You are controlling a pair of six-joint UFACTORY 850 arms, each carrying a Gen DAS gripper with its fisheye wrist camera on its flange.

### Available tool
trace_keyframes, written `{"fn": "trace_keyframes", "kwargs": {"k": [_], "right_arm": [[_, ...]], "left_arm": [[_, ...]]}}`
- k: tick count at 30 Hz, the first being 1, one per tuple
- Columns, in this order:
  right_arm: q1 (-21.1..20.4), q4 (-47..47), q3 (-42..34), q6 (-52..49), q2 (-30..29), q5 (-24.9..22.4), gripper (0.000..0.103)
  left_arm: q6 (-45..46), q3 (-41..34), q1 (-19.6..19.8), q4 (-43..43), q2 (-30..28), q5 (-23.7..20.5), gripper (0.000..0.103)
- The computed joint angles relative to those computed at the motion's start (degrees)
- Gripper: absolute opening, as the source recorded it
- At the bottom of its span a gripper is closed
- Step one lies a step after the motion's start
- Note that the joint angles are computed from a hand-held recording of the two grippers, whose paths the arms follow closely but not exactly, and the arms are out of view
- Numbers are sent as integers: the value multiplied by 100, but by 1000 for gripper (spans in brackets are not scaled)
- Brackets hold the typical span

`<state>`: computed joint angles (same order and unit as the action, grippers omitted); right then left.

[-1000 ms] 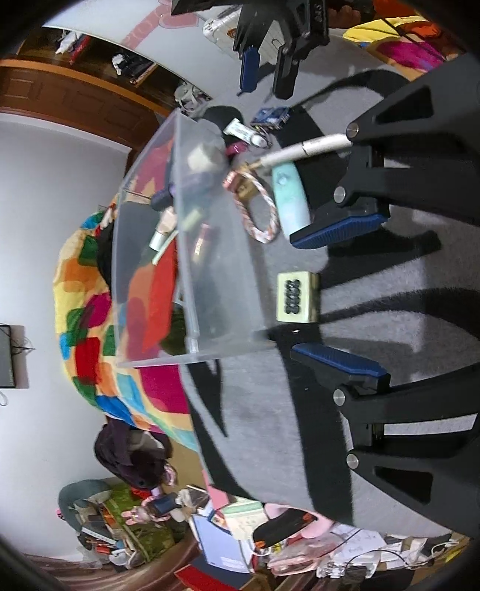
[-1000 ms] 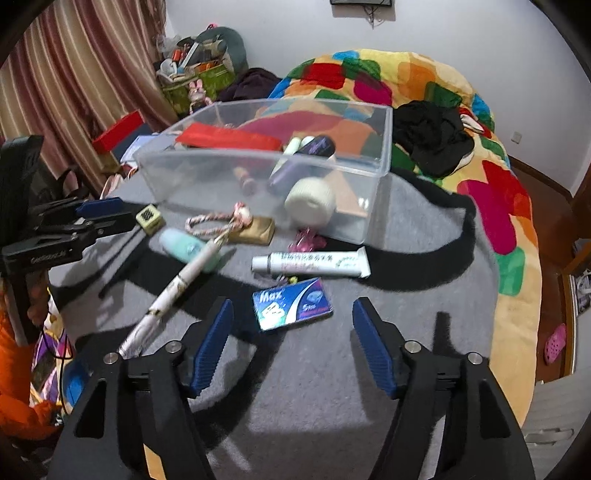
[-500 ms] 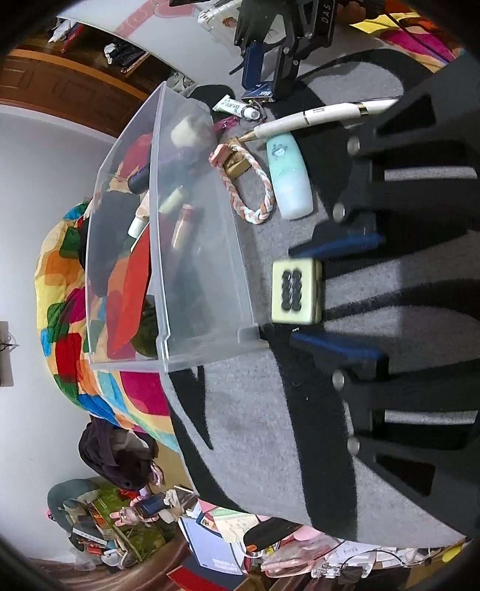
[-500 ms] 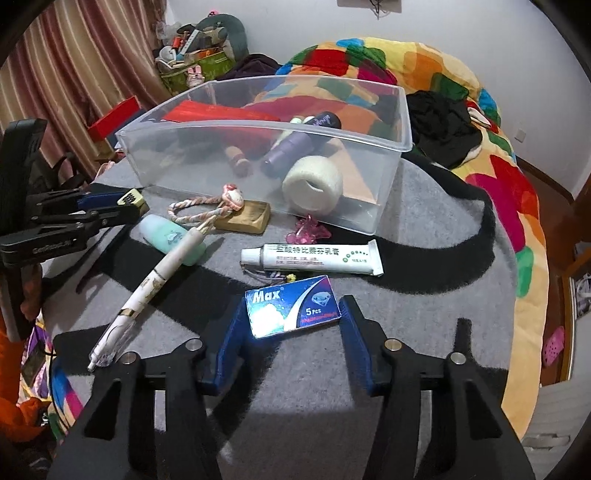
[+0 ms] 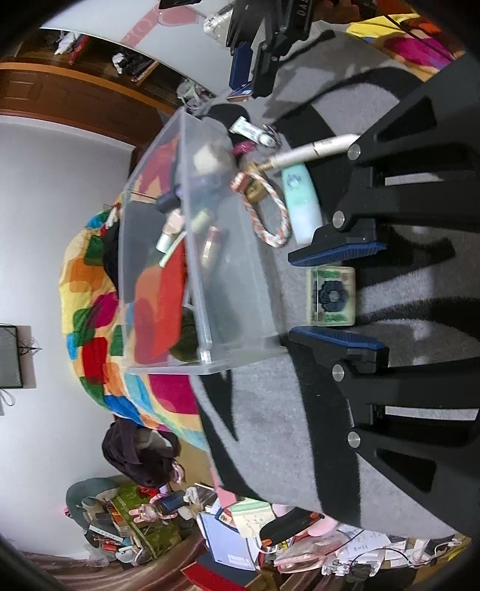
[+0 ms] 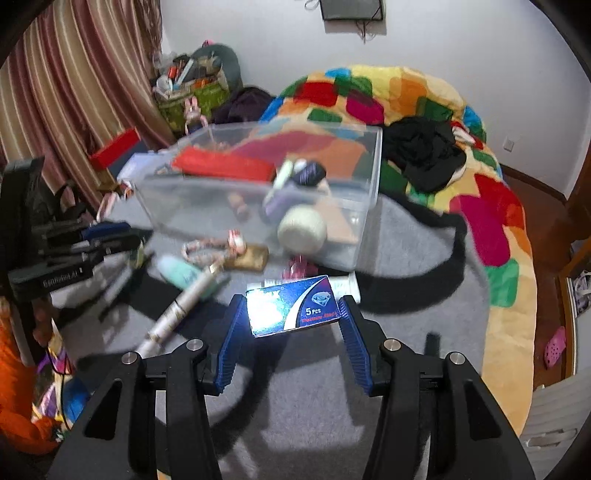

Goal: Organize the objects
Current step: 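Grasp the dotted block with the left gripper while the right grasps the blue Max box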

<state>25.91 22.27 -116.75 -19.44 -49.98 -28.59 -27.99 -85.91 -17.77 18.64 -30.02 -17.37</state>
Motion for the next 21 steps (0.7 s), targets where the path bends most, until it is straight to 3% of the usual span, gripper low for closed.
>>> {"fn": "trace_keyframes", "kwargs": {"k": [2, 4, 11, 12, 14, 16, 18, 21], "right_arm": [[15, 79, -81, -4, 6, 96, 47], [25, 122, -228, 7, -41, 125, 47], [91, 140, -892, 125, -340, 96, 47], [100, 129, -985, 140, -389, 77, 47], [114, 57, -1223, 242, -514, 20, 47], [110, 10, -1564, 358, -703, -101, 47], [111, -71, -1861, 505, -869, -205, 47], [126, -372, -2644, 931, -1305, -524, 47]], "left_arm": [[-196, -11, -18, 207, 54, 94, 33], [-140, -29, -25, 169, 98, 157, 11], [-160, -152, -2, 206, 171, 338, 11], [-113, -151, 3, 176, 169, 336, 13], [290, -183, 10, -208, 114, 246, 26], [365, -191, 4, -261, 45, 154, 47], [615, -267, 0, -497, -77, 7, 54], [1423, -557, 47, -1392, -366, -378, 56]]}}
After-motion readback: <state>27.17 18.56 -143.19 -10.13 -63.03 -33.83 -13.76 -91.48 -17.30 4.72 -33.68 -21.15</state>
